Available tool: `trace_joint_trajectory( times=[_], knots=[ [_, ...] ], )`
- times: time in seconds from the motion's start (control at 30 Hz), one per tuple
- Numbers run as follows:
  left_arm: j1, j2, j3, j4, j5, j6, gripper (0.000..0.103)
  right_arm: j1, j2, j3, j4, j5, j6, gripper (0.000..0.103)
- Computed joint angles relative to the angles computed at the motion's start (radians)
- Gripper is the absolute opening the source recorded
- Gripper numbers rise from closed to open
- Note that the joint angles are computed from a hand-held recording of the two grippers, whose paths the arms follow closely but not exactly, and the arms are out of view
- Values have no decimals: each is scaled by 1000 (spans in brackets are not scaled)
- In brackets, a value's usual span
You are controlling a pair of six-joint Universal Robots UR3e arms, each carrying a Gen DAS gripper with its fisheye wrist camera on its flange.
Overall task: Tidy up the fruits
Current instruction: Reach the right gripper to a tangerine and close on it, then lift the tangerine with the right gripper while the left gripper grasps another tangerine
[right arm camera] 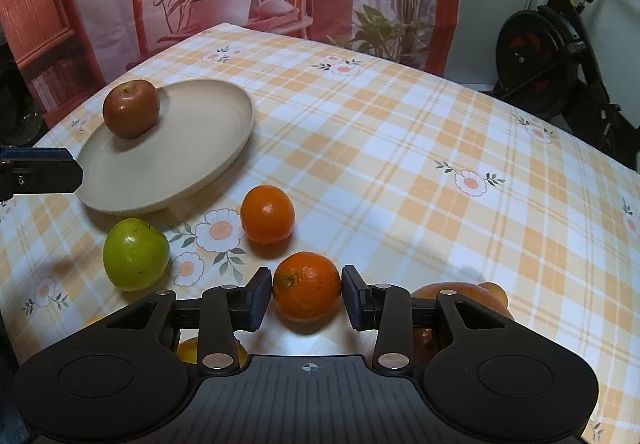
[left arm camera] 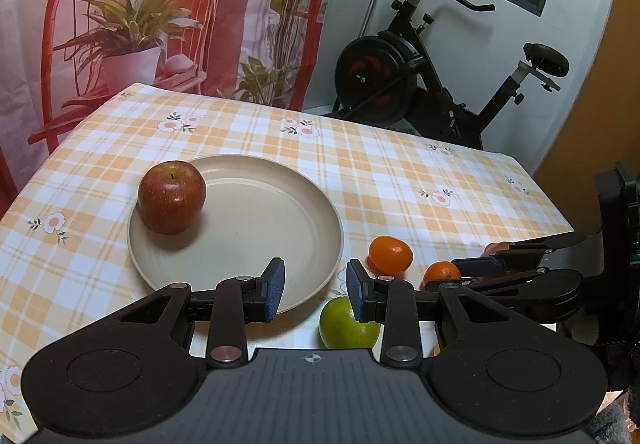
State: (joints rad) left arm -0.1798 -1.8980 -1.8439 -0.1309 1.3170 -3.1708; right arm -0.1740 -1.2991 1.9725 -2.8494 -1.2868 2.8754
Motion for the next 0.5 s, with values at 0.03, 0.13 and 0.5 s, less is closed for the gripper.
trace_joint_trajectory(
  times=[0.03, 0.13, 0.5],
  knots=[
    [-1, -3, 5, -5, -1, 2, 36, 0, 1, -2, 1, -1, 0, 35],
    [-4, -7, 12, -14, -4, 12, 36, 4, 6, -3, -8, -6, 10, 35],
    [-2, -62, 181, -83, -24, 75, 36, -71, -75, 96, -158, 84, 81, 35]
  ],
)
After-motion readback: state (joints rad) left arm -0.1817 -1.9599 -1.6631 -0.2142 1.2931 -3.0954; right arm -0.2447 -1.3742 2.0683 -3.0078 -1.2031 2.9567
